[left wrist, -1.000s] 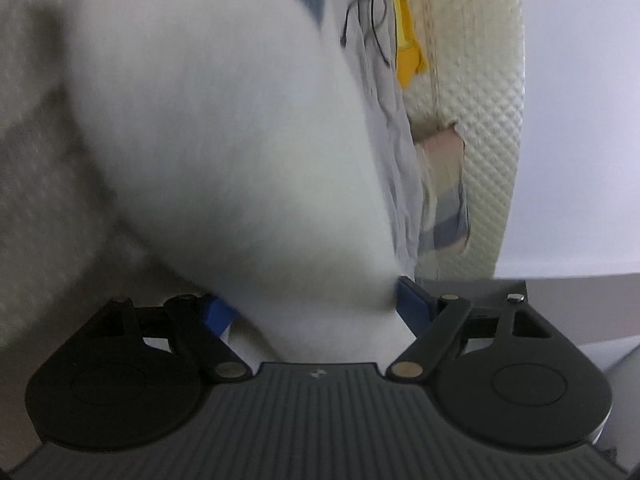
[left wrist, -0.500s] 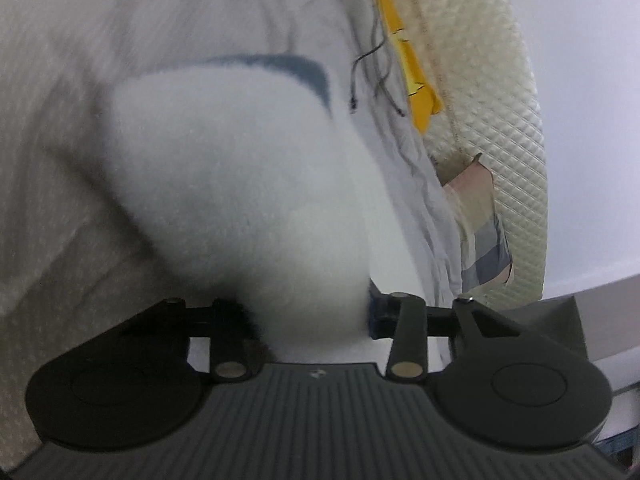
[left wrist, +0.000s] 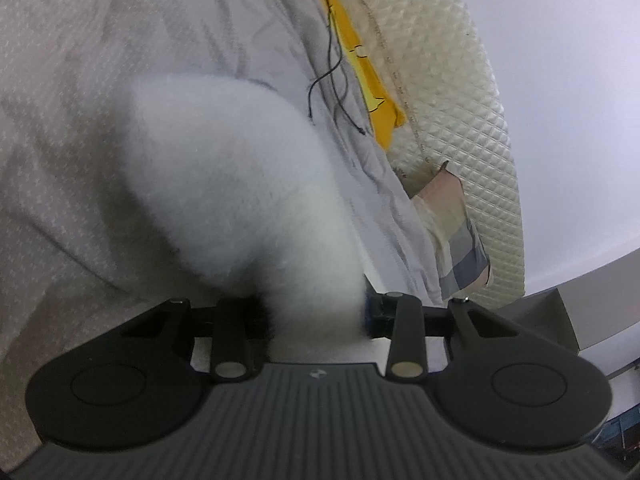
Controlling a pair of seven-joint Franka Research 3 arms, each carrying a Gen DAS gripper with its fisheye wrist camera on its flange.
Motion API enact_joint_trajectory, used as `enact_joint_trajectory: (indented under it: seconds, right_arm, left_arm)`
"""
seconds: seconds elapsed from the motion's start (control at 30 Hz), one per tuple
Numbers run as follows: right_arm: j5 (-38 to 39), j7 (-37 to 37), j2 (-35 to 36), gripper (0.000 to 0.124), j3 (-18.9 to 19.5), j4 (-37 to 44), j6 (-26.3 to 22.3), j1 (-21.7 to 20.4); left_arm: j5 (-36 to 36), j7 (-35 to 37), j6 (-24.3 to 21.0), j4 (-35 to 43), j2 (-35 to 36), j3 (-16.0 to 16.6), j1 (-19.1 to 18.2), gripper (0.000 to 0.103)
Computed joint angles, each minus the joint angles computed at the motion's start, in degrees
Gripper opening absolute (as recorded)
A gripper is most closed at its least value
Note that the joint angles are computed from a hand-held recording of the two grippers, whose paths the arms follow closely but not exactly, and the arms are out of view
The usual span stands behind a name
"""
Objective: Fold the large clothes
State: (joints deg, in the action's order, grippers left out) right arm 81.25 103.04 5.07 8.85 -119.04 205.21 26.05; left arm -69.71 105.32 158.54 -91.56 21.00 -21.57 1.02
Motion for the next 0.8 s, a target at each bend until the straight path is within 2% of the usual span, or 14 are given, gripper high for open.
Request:
enact_joint_trajectory:
  seconds: [0.03,0.07,0.2,0.3,0.43,0.53,0.7,0.8]
  right_arm:
    - [3.39,-4.10,0.69,0.085,-0.10,1.50,0.69,0.16]
    - [6.05,-7.26,0.91,0.075,0.01,2.28,1.12,0.09]
    - [4.60,-7.14,-0.29,0.048,0.39,0.36,1.38,-0.24]
    - [4.67,-10.75,-1.04,0.037,0.85,0.85,3.60,0.31]
    - [2.98,-14.39,-2.96,0.035,1.48,0.78,7.19,1.46]
    - [0.21,-13.15,-5.94,0.035,1.74,-1.60,8.79,2.15]
    - [-0.91,-14.73,-10.84,0.035,1.15,-3.33,8.82,2.00]
    - [-2.72,-14.52,-13.01,0.035,0.44,-3.68,8.28,1.10]
  left_arm:
    - [1.19,-0.91,-0.02,0.58,0.49,0.33,-0.41,0.042]
    - [1.85,-1.10,0.00,0.56,0.45,0.32,-0.46,0.042]
    - [4.77,-2.13,0.88,0.46,0.55,0.15,-0.73,0.042]
    - [6.06,-1.59,1.84,0.02,-0.04,-0.44,-0.45,0.040]
    - [2.87,3.57,1.75,-1.59,-2.78,-1.57,0.96,0.040]
    - [-0.59,7.81,-1.83,-2.04,-4.94,-0.88,1.39,0.040]
    - [0.33,8.20,-8.14,-0.26,-6.76,2.17,-0.55,0.040]
    - [1.31,6.89,-9.17,3.39,-5.72,2.83,-2.36,0.040]
